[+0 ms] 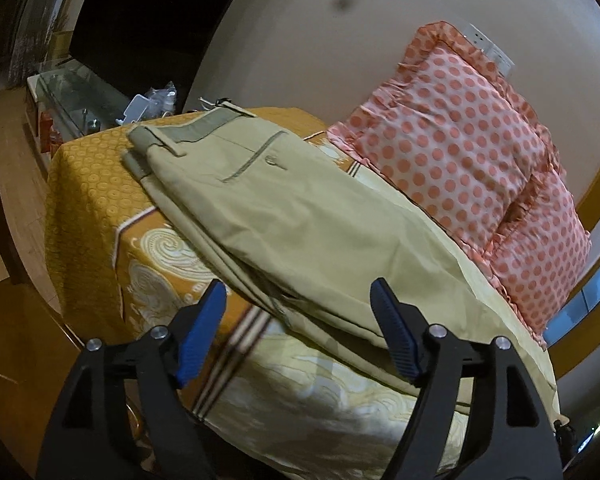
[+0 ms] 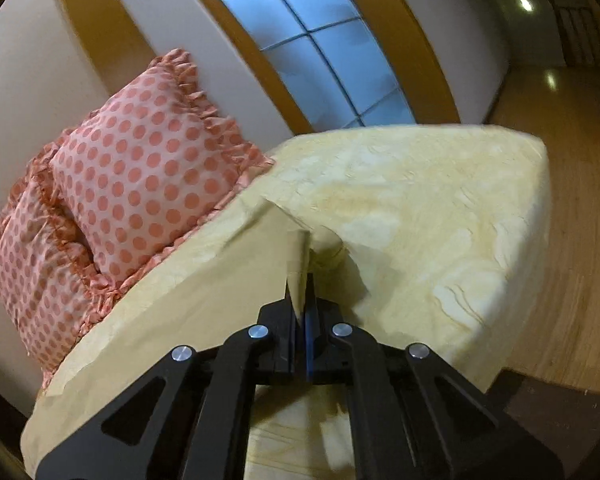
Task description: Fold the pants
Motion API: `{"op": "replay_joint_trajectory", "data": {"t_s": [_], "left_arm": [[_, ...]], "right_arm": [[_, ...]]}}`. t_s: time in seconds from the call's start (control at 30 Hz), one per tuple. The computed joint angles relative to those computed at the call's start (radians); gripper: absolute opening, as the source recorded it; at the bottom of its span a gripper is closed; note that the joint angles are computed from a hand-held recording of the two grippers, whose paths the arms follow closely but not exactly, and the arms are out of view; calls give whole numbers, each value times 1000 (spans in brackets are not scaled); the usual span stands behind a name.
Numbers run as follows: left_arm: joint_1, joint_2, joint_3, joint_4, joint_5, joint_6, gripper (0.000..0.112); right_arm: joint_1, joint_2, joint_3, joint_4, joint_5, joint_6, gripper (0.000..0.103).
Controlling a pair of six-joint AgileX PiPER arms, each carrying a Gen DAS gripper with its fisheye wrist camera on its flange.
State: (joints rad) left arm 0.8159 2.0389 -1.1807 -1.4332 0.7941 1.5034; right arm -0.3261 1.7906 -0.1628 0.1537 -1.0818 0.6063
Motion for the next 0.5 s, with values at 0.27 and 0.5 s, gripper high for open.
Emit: {"op": "replay_joint_trajectory", "data": {"t_s": [0.27,0.5], "left_arm": [[40,82,-114,46,75,-93,88],[34,132,-206,105,87,-218,91]], "right_arm": [[437,-166,-356,11,341,-198,3],[722,170,-878,-617,724,222,5]]}}
